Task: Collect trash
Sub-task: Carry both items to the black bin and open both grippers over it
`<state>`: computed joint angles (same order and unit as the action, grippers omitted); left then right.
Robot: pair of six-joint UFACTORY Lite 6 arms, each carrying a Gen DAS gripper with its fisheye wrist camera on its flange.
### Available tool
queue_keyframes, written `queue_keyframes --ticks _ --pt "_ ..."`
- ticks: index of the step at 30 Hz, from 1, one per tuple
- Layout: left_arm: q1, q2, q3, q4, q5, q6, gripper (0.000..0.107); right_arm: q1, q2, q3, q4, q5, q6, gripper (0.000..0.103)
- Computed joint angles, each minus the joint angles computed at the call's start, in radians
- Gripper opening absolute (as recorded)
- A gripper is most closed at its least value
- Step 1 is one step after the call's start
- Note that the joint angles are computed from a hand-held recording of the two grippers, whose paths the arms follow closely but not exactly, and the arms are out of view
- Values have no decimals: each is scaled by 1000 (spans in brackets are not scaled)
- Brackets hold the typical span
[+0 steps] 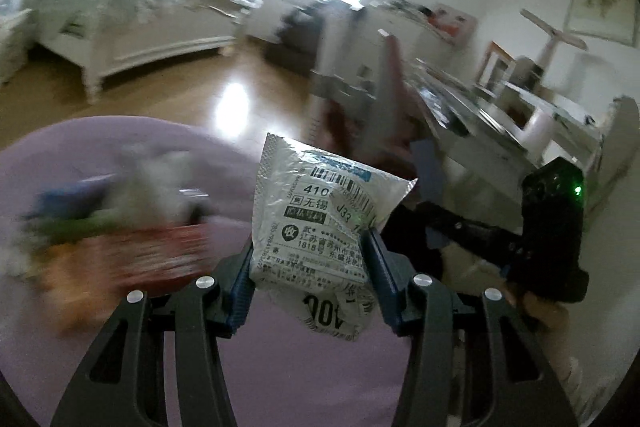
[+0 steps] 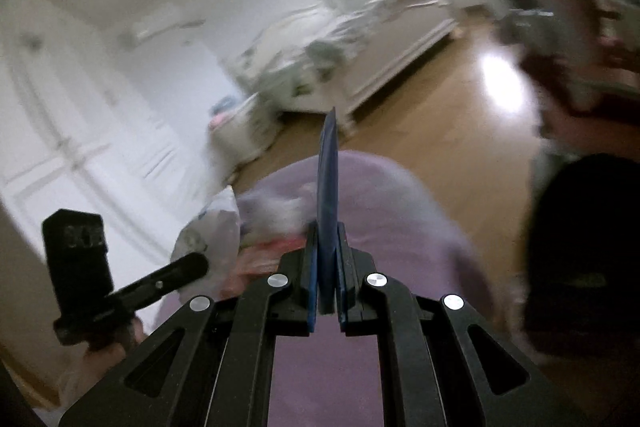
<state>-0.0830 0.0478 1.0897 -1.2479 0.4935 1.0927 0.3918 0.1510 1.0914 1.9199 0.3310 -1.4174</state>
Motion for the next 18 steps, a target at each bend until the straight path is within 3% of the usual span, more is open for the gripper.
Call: queue_keyframes --ticks 3,7,18 --pt "-176 196 182 25 -74 -84 51 -151 -56 -130 43 53 -64 8" --pt "-306 440 432 135 -100 -251 51 -328 -44 -223 55 135 -121 8" --pt "-424 876 982 591 -1 -743 51 -539 126 -270 109 269 -253 9"
